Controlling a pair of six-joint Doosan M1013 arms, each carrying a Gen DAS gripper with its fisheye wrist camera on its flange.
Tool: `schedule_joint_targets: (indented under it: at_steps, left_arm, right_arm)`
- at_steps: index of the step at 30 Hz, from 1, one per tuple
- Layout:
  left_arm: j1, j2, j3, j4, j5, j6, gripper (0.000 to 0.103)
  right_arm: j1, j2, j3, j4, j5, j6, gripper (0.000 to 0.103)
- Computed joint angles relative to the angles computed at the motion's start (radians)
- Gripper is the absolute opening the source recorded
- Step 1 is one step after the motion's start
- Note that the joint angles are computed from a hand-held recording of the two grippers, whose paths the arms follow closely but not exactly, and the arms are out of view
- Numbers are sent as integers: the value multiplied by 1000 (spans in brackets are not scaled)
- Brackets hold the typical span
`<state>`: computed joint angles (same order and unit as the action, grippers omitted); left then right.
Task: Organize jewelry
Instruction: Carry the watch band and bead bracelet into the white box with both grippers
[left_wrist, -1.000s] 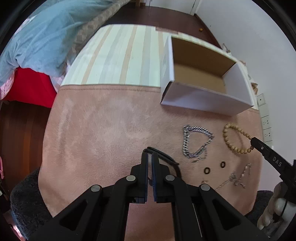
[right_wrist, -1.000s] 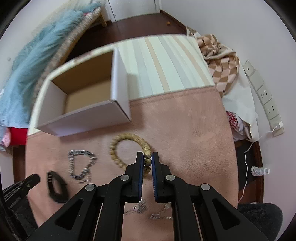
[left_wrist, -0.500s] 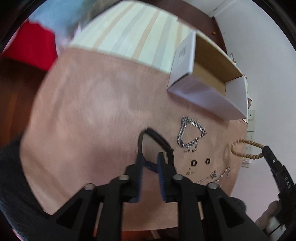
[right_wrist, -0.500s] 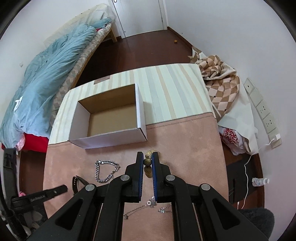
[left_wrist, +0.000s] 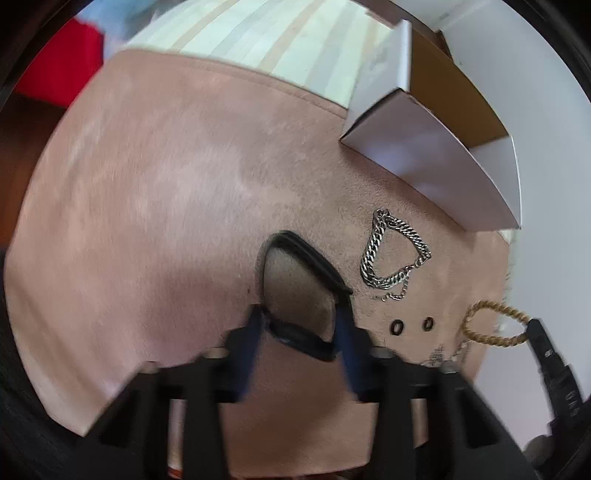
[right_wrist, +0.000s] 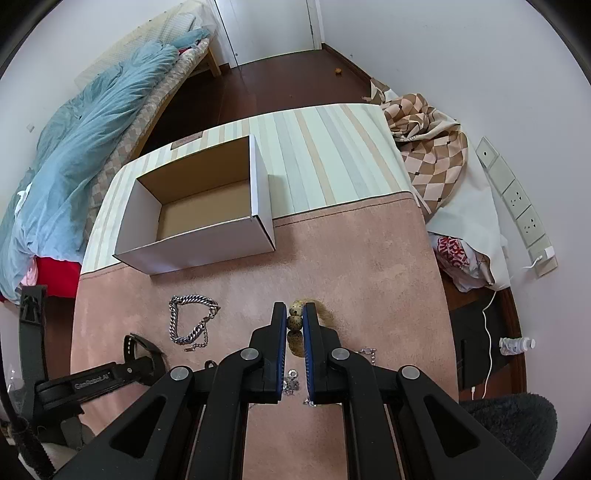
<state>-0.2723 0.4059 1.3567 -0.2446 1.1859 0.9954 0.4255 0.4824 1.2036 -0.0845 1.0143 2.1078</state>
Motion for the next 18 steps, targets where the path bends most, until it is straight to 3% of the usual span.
schedule_joint_targets:
  at_steps: [3,14,18]
  left_arm:
    - [-15,-1,2,40,-1,27,9]
    - [-35,-62,30,111,-78,48,8]
    - [-17,-55,-46,110,-88,85,8]
  right_arm:
    - [1,0,-1,-6,0,4,9]
    - [-4,-17,-11,25,-41,-13,9]
    - [-8,-17,-51,67,-64,-56,9]
